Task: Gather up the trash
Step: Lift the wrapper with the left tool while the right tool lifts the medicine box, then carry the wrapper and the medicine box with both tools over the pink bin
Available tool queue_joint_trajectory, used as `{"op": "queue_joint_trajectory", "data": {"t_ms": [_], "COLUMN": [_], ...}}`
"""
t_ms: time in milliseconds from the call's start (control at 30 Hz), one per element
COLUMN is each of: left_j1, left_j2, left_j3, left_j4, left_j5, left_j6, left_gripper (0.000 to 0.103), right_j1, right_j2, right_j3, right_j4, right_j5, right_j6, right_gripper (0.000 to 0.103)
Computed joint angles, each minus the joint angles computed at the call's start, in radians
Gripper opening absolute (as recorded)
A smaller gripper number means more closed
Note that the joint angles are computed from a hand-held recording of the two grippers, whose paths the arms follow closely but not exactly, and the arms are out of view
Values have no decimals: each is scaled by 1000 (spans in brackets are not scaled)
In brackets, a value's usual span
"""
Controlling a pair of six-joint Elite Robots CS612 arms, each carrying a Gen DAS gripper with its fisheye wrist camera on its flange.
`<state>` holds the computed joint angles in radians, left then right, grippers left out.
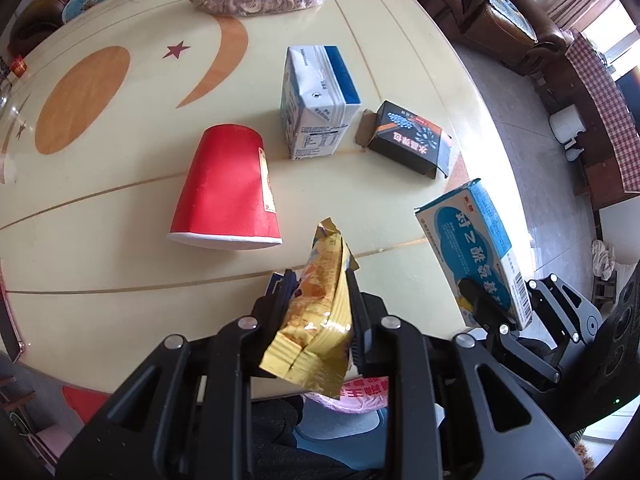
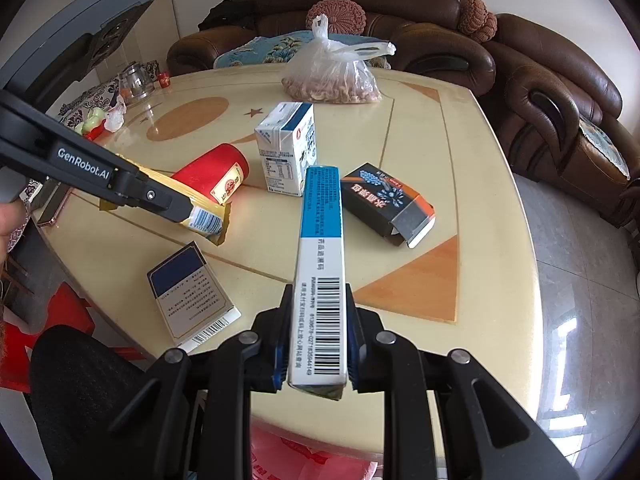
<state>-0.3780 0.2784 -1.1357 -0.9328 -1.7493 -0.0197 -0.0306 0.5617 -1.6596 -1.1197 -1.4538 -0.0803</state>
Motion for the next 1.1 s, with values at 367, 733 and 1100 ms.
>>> {"op": "queue_joint_trajectory", "data": {"t_ms": [367, 733, 1100], "left_j1": [-13, -36, -60], "left_j2": [34, 80, 123], "left_j3": [-167, -328, -449], "left_j4": [32, 86, 149], "left_j5": [16, 44, 34], "left_j6": [26, 62, 93], "left_gripper": [24, 24, 24], "right_j1": [6, 11, 19], "right_j2": [-7, -1, 14], "right_j3": [-78, -172, -257], "right_j4": [33, 81, 144], "right_j5": [-34, -52, -72], "right_j6": [1, 35, 55], "right_gripper": [22, 22, 22]}}
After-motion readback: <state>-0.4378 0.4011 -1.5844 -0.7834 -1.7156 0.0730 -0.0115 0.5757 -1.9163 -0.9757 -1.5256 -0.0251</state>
